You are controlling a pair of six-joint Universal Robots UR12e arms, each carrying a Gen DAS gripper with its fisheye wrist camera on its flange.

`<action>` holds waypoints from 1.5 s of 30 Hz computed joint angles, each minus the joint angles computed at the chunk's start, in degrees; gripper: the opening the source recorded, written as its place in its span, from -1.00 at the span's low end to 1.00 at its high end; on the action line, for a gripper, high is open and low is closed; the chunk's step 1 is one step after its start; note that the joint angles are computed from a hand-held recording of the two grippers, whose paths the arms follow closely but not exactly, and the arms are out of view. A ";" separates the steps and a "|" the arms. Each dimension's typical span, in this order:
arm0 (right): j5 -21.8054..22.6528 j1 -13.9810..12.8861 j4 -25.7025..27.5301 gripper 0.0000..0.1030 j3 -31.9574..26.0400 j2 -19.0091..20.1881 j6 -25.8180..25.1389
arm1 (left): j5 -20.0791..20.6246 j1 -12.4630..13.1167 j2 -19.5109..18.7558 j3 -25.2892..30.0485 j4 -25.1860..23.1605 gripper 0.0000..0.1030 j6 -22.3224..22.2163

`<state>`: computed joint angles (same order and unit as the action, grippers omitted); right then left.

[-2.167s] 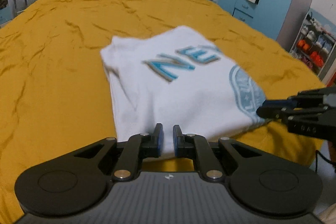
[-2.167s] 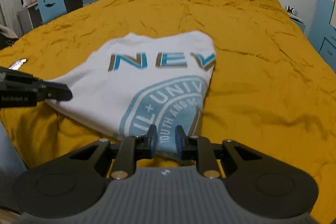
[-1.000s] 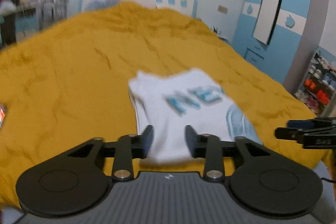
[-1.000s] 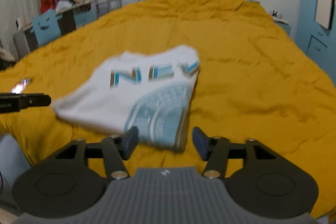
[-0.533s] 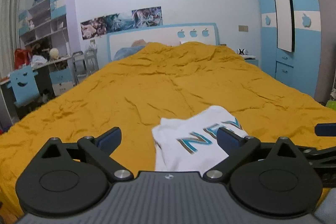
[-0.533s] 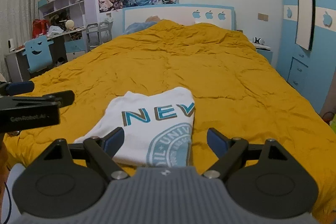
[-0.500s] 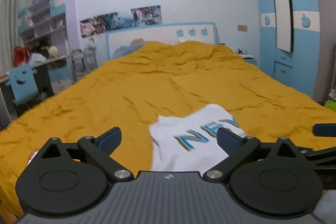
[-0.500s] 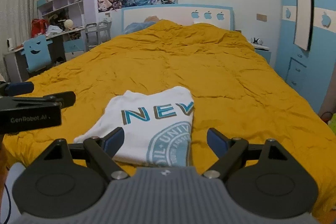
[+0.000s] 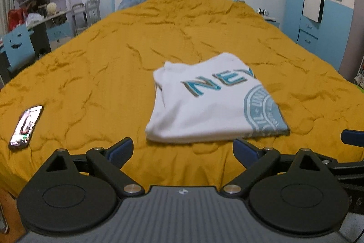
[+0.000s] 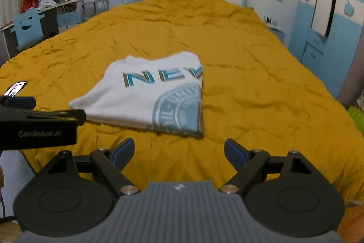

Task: Fold small clothes

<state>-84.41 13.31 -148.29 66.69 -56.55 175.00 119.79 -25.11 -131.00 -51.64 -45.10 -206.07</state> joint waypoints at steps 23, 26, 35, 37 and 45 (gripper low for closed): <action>0.28 0.00 0.62 0.59 -0.50 0.49 1.20 | -0.96 -0.05 0.25 -0.28 -0.49 1.00 -0.33; 0.28 0.01 0.45 0.59 -0.40 0.45 1.42 | -0.97 -0.04 0.26 -0.31 -0.49 1.00 -0.33; 0.07 0.10 -0.25 0.59 -0.08 0.32 2.19 | -1.03 -0.04 0.30 -0.40 -0.23 1.00 -0.15; 0.06 0.11 -0.25 0.59 -0.10 0.34 2.27 | -1.04 -0.06 0.30 -0.39 -0.14 1.00 -0.05; -0.08 0.12 -0.39 0.59 -0.08 0.33 2.70 | -0.83 -0.12 0.29 -0.37 -0.10 1.00 0.02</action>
